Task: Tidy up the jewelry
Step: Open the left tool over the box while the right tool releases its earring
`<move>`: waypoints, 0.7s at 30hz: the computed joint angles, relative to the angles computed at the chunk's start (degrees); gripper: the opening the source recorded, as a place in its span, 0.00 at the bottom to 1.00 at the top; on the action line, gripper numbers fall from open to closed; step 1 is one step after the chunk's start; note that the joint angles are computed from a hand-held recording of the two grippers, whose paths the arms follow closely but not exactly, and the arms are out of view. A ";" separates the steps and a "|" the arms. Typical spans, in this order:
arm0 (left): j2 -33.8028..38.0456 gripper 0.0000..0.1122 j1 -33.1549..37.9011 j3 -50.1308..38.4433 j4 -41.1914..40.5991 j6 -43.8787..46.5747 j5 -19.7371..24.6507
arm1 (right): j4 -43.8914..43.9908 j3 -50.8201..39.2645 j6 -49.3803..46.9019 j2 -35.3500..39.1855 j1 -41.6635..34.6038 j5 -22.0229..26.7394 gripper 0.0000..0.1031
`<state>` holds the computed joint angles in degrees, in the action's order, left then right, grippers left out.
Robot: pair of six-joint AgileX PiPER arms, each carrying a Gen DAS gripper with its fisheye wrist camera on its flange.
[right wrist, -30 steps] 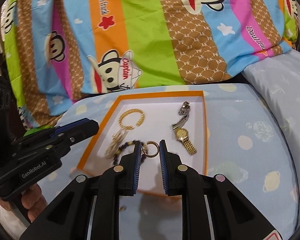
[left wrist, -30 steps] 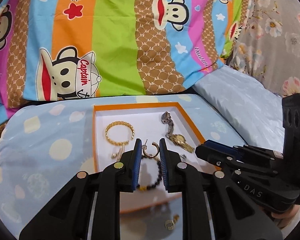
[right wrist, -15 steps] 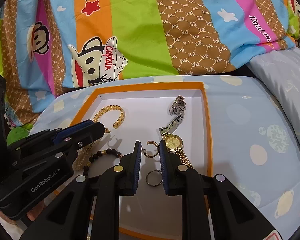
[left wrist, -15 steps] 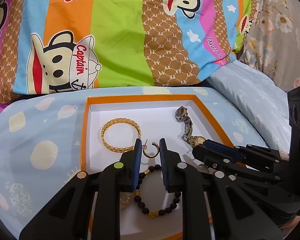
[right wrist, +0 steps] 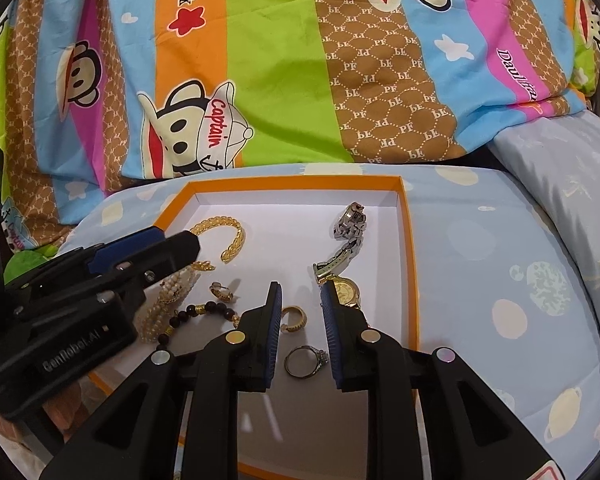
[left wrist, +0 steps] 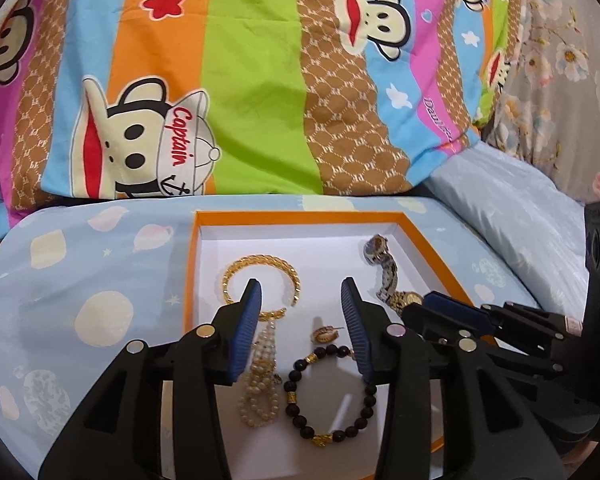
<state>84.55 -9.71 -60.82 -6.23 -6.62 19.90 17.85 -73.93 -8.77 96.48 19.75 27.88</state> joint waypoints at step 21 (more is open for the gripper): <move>-10.09 0.38 4.63 6.92 0.78 -5.88 -0.81 | -0.82 10.37 2.16 -10.94 -1.97 -7.80 0.33</move>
<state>74.45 -5.07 -53.90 -5.45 -12.50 19.09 17.02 -63.55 -6.61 85.54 17.78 20.08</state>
